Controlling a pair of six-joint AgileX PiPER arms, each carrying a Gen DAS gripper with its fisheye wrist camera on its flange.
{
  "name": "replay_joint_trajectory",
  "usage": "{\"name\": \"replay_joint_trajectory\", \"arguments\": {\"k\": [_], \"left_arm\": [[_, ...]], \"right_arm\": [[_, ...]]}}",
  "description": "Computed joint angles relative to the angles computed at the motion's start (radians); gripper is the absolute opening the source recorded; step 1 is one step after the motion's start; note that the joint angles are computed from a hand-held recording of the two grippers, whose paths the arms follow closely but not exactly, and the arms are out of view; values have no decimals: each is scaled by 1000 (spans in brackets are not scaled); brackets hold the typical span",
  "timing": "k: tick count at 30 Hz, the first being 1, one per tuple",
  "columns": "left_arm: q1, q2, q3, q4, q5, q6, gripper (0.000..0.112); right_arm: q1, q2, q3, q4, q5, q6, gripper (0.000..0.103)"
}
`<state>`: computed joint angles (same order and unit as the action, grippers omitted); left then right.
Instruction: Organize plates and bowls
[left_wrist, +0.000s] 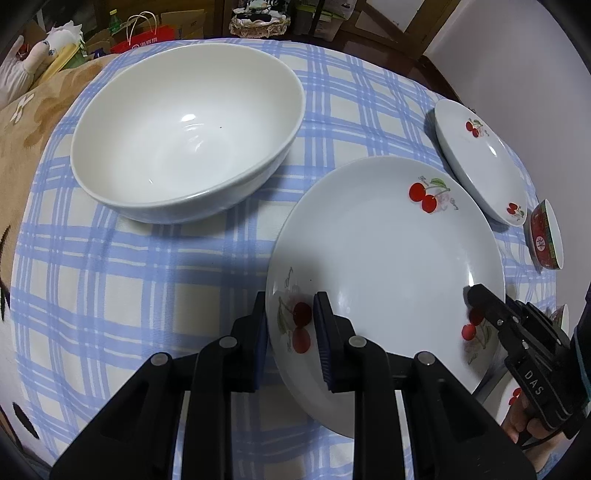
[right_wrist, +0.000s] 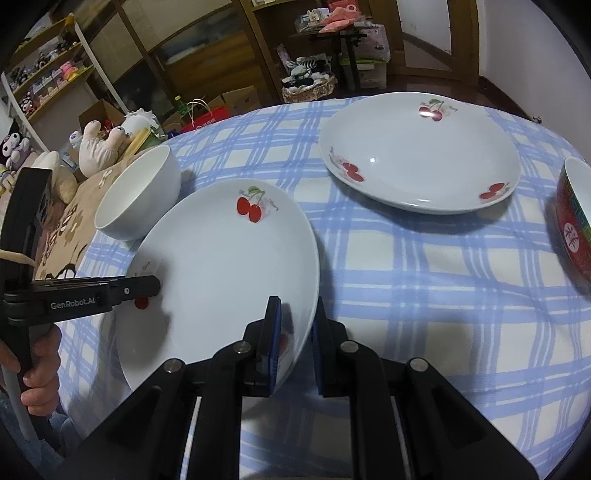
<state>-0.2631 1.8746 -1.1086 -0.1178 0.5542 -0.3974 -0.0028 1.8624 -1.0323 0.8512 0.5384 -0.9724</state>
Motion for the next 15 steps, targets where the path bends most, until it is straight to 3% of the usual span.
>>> {"name": "replay_joint_trajectory", "arguments": {"k": [15], "left_arm": [[4, -27, 23, -41, 5, 5, 23]], "right_arm": [[-5, -19, 15, 7, -11, -19, 16]]}}
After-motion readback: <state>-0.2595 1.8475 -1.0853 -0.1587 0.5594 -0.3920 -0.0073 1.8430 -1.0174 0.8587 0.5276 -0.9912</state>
